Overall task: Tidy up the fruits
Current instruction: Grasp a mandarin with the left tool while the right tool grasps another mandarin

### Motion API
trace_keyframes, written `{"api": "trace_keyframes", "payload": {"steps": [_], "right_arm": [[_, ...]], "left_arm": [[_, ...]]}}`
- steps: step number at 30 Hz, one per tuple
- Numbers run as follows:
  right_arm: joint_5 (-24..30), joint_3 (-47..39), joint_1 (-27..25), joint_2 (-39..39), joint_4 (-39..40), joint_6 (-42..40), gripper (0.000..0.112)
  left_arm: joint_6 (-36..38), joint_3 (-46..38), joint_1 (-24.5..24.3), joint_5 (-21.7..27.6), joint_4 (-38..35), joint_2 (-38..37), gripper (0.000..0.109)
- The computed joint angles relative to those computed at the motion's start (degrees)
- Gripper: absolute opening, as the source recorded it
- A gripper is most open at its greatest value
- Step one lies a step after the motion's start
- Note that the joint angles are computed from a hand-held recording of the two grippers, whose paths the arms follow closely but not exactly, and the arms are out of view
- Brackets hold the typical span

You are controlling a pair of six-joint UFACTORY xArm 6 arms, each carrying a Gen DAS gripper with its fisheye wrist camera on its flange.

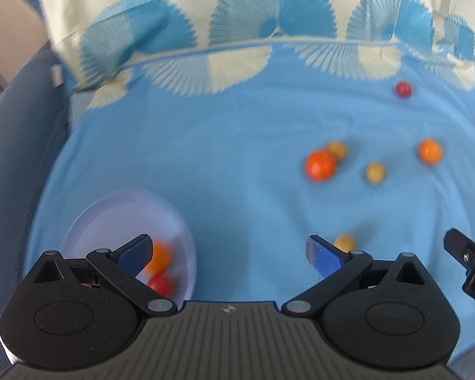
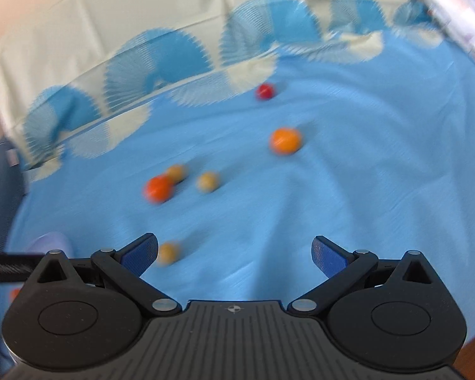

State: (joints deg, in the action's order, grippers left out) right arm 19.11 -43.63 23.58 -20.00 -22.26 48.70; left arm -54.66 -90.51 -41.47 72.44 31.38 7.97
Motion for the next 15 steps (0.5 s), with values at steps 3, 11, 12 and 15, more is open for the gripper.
{"api": "trace_keyframes", "payload": {"steps": [3,11,12,15], "right_arm": [[-3.74,-2.24,-4.78,5.43,-14.75,8.18,0.102],[-13.86,-14.55,-12.24,23.32,-33.63,14.73,0.102],[-14.39,-16.23,-12.19,25.35,-32.86,13.04,0.102],[-17.67,-20.01,-12.01,30.2,-29.55,7.85,0.098]], "left_arm": [[3.28,-5.56,3.09,-4.84,-3.92,6.75,0.103],[13.16,-19.93,7.86,-10.27,-14.8,22.64,0.103],[13.59,-21.74,8.1,-9.66,-15.36,24.39,0.103],[13.84,-27.83,8.49,-6.37,-15.8,29.65,0.103]]}}
